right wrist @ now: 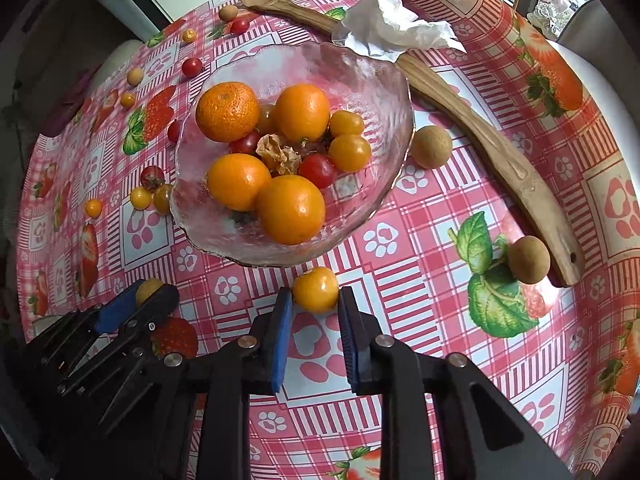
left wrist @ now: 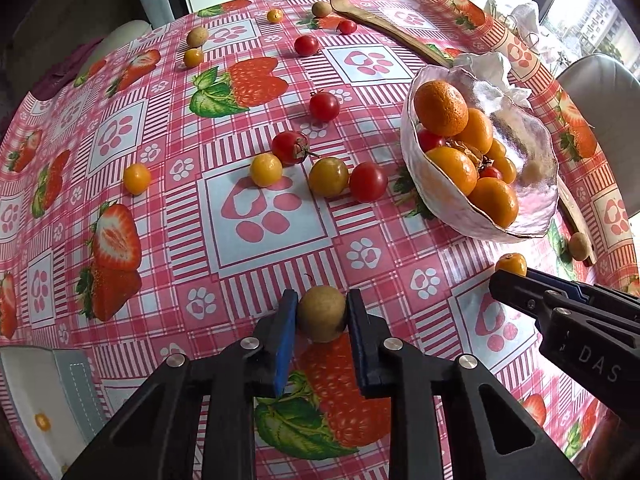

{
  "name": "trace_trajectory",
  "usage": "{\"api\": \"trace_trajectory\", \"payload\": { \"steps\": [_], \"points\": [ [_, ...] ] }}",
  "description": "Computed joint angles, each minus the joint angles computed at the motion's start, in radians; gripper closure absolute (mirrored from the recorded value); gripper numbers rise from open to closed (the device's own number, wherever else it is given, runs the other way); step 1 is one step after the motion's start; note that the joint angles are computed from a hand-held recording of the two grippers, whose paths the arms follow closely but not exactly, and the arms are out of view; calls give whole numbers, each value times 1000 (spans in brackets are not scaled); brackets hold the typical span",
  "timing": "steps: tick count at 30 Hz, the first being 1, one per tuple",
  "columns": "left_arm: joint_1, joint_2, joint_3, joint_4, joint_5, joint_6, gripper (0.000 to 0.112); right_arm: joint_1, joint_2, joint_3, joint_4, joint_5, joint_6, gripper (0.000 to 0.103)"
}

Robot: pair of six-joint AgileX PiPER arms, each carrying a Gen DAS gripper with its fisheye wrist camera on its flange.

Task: Organize fruits
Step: 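Grasp a brown kiwi with the left gripper while the right gripper grasps a yellow cherry tomato, then carry the kiwi and yellow tomato over the white tray with both grippers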

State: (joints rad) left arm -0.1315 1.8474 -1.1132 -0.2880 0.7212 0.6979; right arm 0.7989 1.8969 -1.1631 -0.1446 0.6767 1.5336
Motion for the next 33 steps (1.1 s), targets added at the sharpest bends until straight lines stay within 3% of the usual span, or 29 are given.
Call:
{"api": "trace_trajectory", "payload": {
  "steps": [9,18,26,33],
  "points": [
    [130,-131,86,-54,76,119,86,71,-76,53,-12,-11,65,78],
    [297,-250,149,-61,181,228,86,164,-80,-20,3,67,101,78],
    [461,-275,123,-57,264,305,86,234,-13,-194,26,176,60,78],
    [600,-243,69,-55,311,364,86,239,119,-451,69,291,-57,78]
  ]
}}
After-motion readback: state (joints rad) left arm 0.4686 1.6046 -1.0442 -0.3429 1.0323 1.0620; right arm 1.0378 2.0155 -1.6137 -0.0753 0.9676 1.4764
